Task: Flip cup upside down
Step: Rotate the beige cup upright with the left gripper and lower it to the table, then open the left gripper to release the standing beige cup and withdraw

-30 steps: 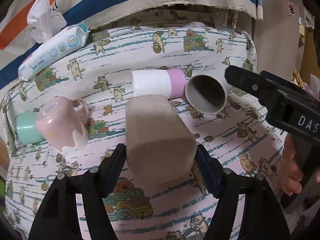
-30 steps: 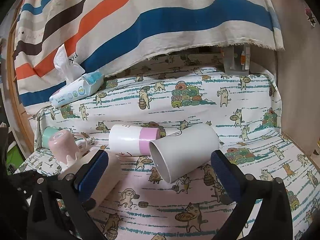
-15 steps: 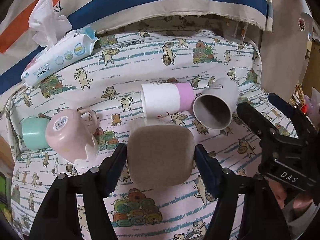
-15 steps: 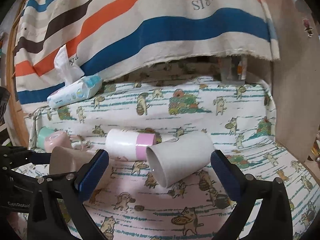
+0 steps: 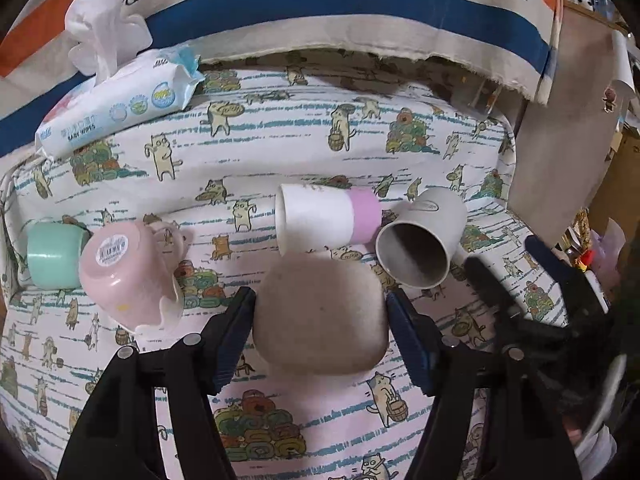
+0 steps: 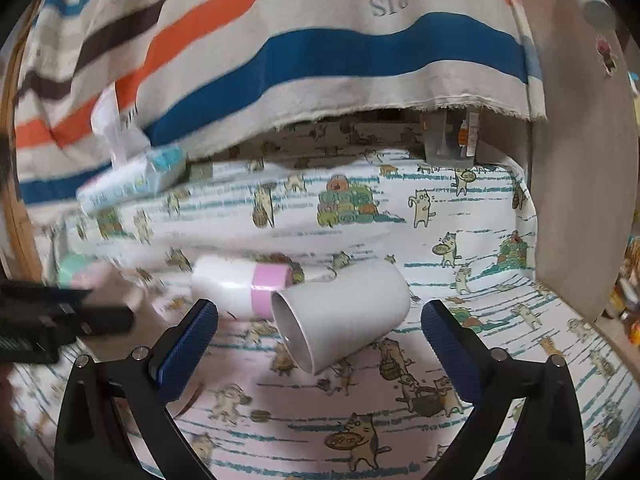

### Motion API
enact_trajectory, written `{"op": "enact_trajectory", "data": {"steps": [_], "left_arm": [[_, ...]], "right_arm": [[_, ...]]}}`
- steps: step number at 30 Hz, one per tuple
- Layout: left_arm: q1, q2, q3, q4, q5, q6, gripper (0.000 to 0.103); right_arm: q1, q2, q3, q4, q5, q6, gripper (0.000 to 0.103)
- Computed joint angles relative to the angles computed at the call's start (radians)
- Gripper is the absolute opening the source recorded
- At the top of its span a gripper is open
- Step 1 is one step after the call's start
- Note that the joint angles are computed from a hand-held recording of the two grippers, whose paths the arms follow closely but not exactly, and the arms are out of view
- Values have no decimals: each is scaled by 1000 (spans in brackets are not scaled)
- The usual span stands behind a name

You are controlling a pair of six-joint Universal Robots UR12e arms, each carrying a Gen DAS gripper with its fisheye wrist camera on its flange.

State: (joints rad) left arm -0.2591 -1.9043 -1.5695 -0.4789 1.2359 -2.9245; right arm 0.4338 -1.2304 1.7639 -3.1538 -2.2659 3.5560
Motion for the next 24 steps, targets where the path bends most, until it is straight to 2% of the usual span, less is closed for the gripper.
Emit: {"op": "enact_trajectory", "data": {"steps": [1, 4, 6, 11, 15, 16, 17, 19, 24], "left_arm": [[-2, -1, 1, 2, 3, 0, 66], [-5, -4, 3, 8, 8, -1, 66], [-4, -5, 2, 12, -5, 0, 66], [3, -9, -4, 46, -58, -5, 66], [4, -11, -3, 43, -91, 6, 63], [2, -11, -3, 44, -87, 13, 45], [1, -11, -1, 34, -88, 25, 36], [3, -11, 3, 20, -109, 28, 37], [1, -13, 4, 24, -94, 27, 37]], "right_arm": [[-3, -2, -2, 25, 22, -8, 103], [-19, -12, -2, 79, 163, -40, 103], [-24, -13, -4, 100, 225, -72, 103], [-29, -13, -4, 114, 332, -119, 103], [-34, -12, -11, 145, 368, -123, 103], [-35, -13, -11, 151, 372, -119, 103], [-36, -13, -13, 163, 369, -109, 103], [-39, -15, -13, 174, 368, -97, 103], [-45, -17, -13, 187, 372, -81, 103]]}}
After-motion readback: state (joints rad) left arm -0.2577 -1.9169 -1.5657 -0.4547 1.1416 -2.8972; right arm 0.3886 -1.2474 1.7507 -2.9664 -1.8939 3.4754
